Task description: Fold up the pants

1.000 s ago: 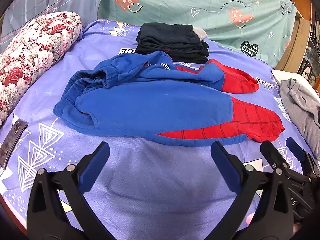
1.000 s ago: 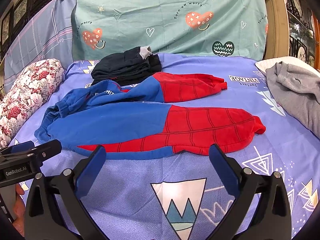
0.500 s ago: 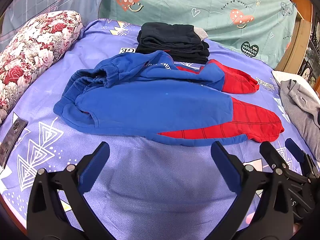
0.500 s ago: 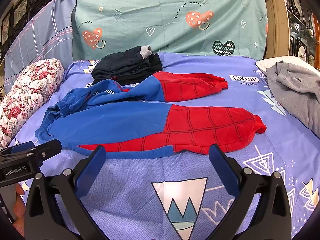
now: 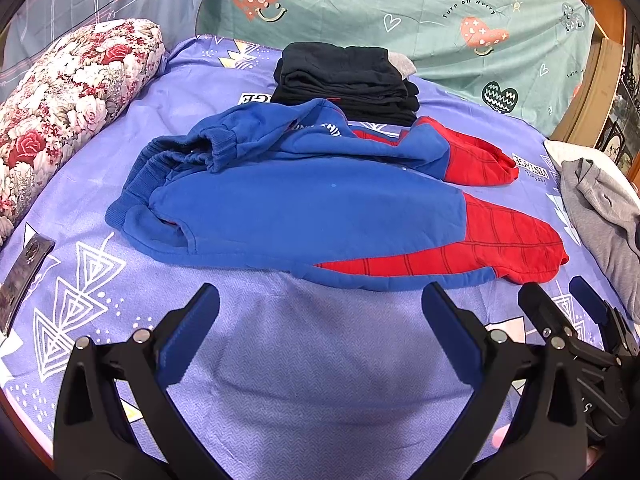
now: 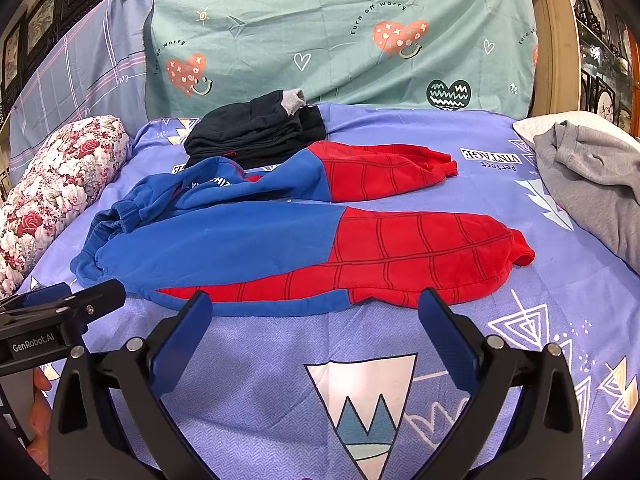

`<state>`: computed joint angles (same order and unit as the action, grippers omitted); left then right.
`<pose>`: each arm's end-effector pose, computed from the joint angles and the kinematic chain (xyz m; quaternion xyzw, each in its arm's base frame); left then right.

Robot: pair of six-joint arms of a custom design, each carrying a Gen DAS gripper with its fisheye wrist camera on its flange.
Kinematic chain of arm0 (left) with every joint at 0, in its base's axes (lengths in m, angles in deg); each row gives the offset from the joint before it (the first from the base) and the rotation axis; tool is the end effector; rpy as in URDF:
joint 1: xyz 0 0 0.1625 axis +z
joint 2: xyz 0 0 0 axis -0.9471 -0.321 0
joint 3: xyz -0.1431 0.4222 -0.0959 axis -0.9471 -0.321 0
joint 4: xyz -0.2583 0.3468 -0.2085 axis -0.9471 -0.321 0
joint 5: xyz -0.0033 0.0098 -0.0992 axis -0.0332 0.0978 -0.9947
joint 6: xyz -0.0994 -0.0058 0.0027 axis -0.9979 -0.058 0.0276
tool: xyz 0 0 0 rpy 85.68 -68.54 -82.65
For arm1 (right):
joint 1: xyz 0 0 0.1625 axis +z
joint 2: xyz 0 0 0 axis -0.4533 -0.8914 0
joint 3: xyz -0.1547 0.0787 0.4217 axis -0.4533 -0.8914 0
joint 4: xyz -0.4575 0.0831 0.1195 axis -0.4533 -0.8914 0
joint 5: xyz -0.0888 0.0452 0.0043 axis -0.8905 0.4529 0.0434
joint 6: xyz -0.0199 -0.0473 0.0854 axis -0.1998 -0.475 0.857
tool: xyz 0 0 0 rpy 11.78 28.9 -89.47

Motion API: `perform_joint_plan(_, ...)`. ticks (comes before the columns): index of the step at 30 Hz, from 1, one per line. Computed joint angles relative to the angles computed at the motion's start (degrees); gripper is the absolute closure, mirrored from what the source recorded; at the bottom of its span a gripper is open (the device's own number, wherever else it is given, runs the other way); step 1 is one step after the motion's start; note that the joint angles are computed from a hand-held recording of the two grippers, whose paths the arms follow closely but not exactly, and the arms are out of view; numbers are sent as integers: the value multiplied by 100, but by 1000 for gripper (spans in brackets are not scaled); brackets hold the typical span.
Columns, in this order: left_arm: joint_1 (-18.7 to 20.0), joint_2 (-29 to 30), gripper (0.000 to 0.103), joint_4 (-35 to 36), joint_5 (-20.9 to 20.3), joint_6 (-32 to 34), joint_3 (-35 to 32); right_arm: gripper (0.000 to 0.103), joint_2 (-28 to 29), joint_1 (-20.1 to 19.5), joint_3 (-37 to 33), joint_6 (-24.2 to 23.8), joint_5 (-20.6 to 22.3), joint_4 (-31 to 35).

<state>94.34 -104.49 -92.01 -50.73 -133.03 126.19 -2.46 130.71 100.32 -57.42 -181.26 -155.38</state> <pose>-0.2560 -0.3423 0.1927 0.1181 0.8754 -0.3575 0.3031 0.1577 -0.3070 0.1778 0.1978 -0.8200 0.4355 0.3143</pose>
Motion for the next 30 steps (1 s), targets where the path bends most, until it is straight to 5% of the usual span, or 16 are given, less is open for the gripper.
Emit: perform_joint_plan(30,36,44,2,-49,-52,55,10,1,-21,18,-12,49,-57,116)
